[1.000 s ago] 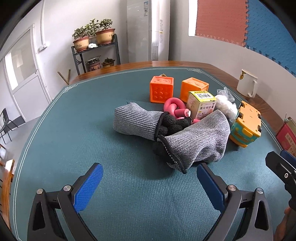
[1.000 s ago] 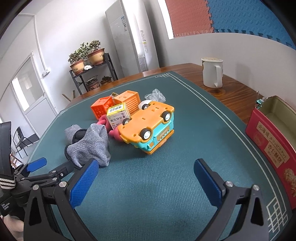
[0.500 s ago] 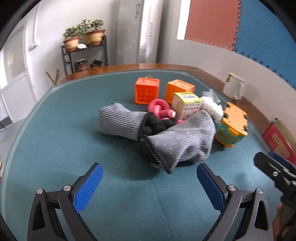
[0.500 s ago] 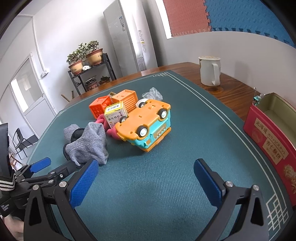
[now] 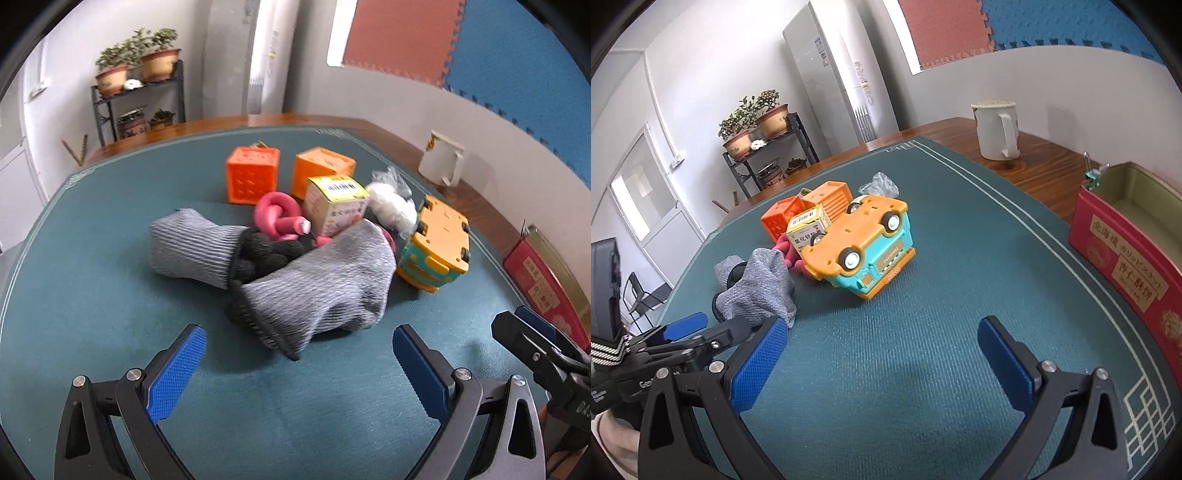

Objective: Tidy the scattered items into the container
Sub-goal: 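Move both tools toward the grey glove and toy bus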

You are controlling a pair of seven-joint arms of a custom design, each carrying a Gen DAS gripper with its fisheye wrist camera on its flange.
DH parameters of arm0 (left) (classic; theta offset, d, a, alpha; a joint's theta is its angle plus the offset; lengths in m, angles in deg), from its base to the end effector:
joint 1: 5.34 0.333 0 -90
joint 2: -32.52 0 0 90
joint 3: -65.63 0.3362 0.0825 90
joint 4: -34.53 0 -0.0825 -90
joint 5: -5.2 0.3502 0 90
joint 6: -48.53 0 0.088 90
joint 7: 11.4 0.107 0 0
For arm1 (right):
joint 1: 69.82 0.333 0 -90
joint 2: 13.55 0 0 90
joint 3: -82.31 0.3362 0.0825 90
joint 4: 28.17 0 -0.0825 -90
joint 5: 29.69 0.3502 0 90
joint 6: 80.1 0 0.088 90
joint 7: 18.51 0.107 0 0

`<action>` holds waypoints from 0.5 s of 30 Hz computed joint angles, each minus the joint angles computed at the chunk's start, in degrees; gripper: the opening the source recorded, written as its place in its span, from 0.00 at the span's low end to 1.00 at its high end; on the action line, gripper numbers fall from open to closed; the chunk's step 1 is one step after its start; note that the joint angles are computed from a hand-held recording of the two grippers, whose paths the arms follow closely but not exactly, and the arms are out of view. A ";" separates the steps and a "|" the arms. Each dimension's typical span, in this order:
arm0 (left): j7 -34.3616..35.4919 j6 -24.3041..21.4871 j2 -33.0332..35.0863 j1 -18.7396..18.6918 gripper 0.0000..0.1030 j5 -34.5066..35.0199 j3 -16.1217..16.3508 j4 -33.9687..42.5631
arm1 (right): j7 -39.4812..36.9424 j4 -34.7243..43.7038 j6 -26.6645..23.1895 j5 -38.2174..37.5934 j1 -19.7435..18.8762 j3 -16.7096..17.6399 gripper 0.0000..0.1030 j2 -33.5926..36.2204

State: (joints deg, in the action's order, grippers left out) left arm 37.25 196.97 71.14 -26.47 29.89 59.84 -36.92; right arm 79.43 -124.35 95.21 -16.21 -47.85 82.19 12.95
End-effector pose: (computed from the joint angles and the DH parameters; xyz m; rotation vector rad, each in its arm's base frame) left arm 0.6908 -0.3309 0.4727 -1.8556 1.8444 -0.8181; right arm 0.6569 0.2439 0.4806 -1.6089 1.5796 -0.4250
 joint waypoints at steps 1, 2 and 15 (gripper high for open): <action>1.12 -1.10 0.99 0.13 1.00 -0.49 -0.52 1.73 | -0.17 -0.06 0.09 0.27 -0.33 0.35 1.00 -0.01; 2.01 -2.22 2.00 0.10 1.00 -0.91 -0.77 3.53 | -0.69 0.12 0.09 0.79 -1.16 1.16 1.00 0.17; 1.10 -7.88 10.23 -3.01 1.00 -0.38 2.55 16.42 | -3.42 2.59 -3.10 5.42 -3.87 3.73 1.00 1.69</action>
